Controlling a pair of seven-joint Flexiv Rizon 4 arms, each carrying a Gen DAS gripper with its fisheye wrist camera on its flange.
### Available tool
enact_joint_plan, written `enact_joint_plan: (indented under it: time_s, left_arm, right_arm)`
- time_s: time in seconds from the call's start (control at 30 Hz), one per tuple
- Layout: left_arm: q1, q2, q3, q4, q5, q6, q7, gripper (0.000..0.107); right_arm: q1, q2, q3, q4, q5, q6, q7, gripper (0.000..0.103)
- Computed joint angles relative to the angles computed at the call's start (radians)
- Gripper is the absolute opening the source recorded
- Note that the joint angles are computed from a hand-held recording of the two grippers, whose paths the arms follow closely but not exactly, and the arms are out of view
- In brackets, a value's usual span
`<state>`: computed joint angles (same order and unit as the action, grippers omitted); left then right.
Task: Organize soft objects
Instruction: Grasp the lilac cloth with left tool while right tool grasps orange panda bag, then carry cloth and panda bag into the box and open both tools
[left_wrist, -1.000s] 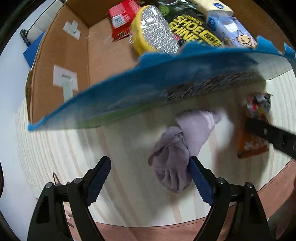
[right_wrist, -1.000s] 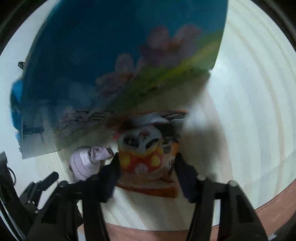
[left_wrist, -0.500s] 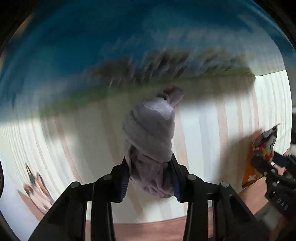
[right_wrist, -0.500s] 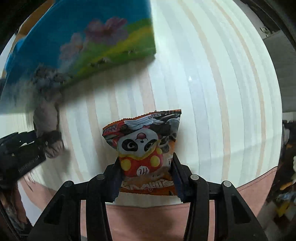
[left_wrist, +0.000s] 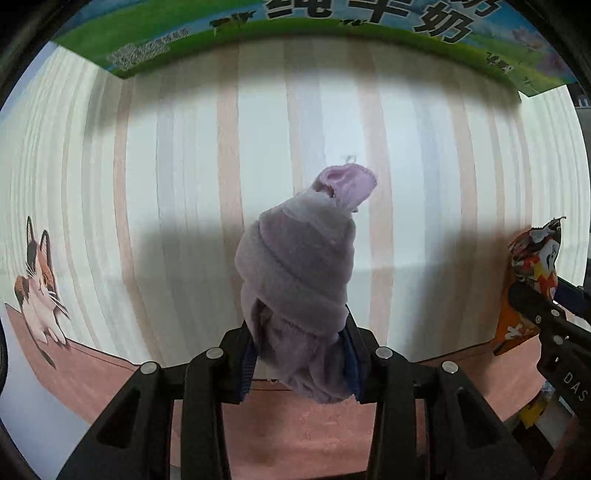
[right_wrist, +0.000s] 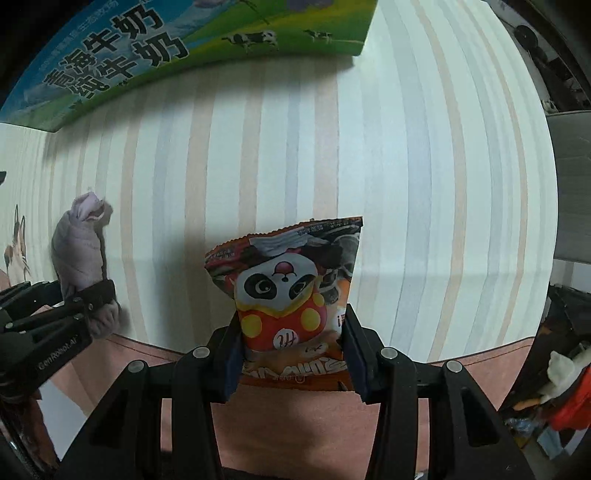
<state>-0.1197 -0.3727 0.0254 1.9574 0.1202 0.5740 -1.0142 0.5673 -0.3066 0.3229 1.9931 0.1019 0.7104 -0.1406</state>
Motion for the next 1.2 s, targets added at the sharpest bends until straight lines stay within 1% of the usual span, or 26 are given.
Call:
enact_joint_plan:
  time_s: [0.1,0.13,0.17,0.3,0.43,0.5,0.53,0.57,0.67,0.8,0.83,0.9,0.97,1.0,1.1,1.13,1.2]
  left_arm:
    - [-0.015,0.001,-0.009,0.006,-0.007,0.0,-0.022,0.037]
    - [-0.004,-0.003,-0.022,-0.005,-0.011,0.0,-0.024,0.037]
    - [-0.003,0.013,-0.002,0.017,-0.011,-0.003,-0.006,0.037]
    - [0.005,0.006,-0.001,0.012,-0.011,0.0,0.001,0.038]
    - [0.018,-0.007,0.002,-0.04,-0.013,-0.041,0.02,0.038]
    - [0.021,-0.009,0.0,-0.048,-0.021,-0.041,0.022,0.036]
    - [0.024,0.0,0.002,-0.042,-0.026,-0.033,0.024,0.033]
    - [0.028,0.014,0.003,-0.035,-0.032,-0.03,0.032,0.032]
    - [0.051,0.066,-0.009,-0.036,-0.098,-0.064,0.082,0.032]
    - [0.081,0.138,-0.028,-0.084,-0.229,-0.135,0.155,0.032]
    - [0.088,0.146,-0.034,-0.119,-0.268,-0.162,0.169,0.032]
    - [0.095,0.137,-0.042,-0.19,-0.308,-0.21,0.18,0.032]
    - [0.098,0.097,-0.052,-0.296,-0.331,-0.262,0.17,0.032]
    - [0.095,0.072,-0.056,-0.345,-0.332,-0.274,0.157,0.032]
    - [0.076,-0.037,-0.064,-0.52,-0.298,-0.29,0.105,0.032]
    - [0.064,-0.077,-0.063,-0.581,-0.275,-0.294,0.083,0.032]
    - [0.038,-0.18,-0.06,-0.737,-0.223,-0.34,0.045,0.032]
  right_arm:
    - [-0.003,0.009,0.002,0.008,0.003,-0.007,-0.004,0.051]
    - [-0.002,0.007,0.001,0.008,0.004,-0.008,-0.003,0.051]
    - [0.004,-0.007,0.001,-0.003,0.001,-0.007,0.001,0.051]
    - [0.005,-0.019,0.003,-0.001,0.008,0.006,-0.001,0.051]
    - [0.001,-0.038,0.002,-0.005,0.016,0.019,-0.009,0.051]
    - [0.005,-0.045,0.001,-0.003,0.01,0.029,-0.007,0.05]
    - [0.007,-0.044,0.001,-0.004,0.004,0.029,-0.007,0.048]
    - [0.008,-0.039,0.001,-0.003,0.0,0.035,-0.005,0.048]
    - [0.014,-0.024,-0.005,-0.014,-0.023,0.049,0.009,0.047]
    - [0.013,0.057,-0.013,0.003,-0.066,0.107,0.033,0.047]
    - [0.011,0.082,-0.02,0.003,-0.089,0.127,0.042,0.047]
    - [0.004,0.111,-0.031,-0.004,-0.126,0.147,0.048,0.047]
    - [-0.01,0.133,-0.045,-0.021,-0.164,0.173,0.045,0.047]
    - [-0.021,0.137,-0.052,-0.036,-0.175,0.183,0.03,0.047]
    - [-0.052,0.116,-0.08,-0.097,-0.212,0.206,-0.008,0.047]
    - [-0.054,0.102,-0.086,-0.109,-0.225,0.218,-0.003,0.047]
    - [-0.076,0.043,-0.106,-0.183,-0.226,0.225,-0.038,0.047]
